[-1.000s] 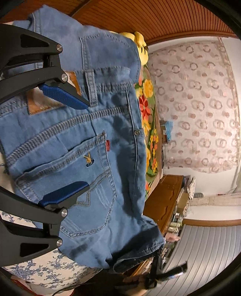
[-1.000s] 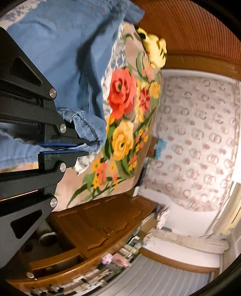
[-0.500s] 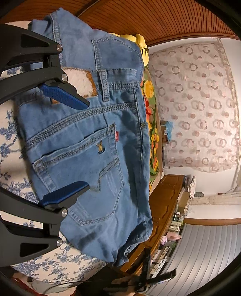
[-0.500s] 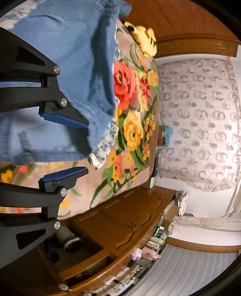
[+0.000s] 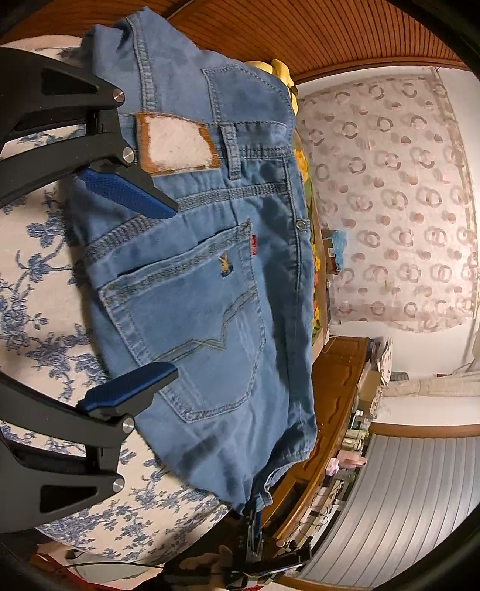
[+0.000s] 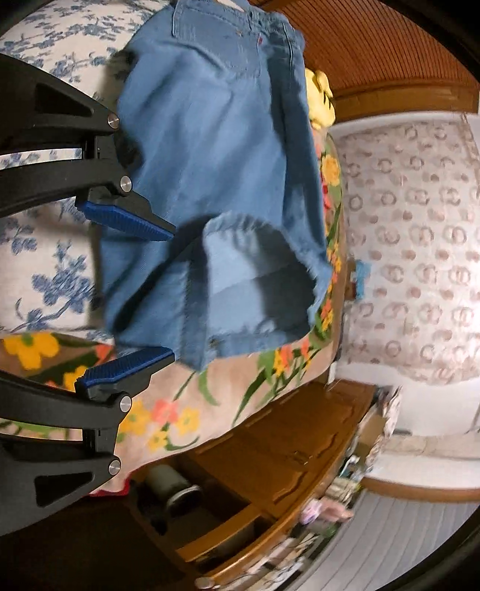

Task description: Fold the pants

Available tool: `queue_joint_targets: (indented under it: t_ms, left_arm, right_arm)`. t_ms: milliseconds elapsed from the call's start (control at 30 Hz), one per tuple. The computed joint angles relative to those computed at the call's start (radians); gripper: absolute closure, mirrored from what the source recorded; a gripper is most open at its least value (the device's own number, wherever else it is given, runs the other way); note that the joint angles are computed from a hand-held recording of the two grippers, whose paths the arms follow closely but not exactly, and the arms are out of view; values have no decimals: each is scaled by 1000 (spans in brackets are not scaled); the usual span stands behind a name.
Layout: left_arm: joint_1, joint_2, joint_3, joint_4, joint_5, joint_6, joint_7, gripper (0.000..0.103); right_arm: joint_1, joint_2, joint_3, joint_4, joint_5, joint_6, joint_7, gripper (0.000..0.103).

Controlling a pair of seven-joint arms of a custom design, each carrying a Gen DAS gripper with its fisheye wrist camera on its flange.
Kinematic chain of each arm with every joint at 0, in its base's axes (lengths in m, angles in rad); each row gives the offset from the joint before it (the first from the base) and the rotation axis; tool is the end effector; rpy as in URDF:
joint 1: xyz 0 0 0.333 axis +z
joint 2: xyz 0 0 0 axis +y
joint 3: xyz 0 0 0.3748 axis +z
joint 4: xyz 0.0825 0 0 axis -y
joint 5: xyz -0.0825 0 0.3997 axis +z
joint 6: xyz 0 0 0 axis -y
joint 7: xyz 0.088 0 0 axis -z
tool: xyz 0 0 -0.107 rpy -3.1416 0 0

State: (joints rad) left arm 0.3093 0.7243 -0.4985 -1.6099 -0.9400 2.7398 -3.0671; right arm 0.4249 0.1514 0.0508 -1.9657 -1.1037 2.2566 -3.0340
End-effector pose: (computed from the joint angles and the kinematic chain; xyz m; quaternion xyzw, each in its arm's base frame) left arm 0.7702 -0.0353 0.3070 -0.3298 0.8402 -0.4051 0.1455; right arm 0.5737 0.2667 0.4728 -0.4531 0.7815 -0.3894 0.1800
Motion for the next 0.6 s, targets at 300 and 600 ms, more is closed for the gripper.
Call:
queue_joint_targets:
  t_ms: [300, 600]
  left_arm:
    - [17, -2, 3, -10, -10, 5, -6, 23]
    - [20, 14, 14, 9, 6, 6, -40, 23]
  right_arm:
    - [-17, -35, -4, -43, 40, -15, 127, 36]
    - [-90, -65, -30, -124, 18, 241, 248, 36]
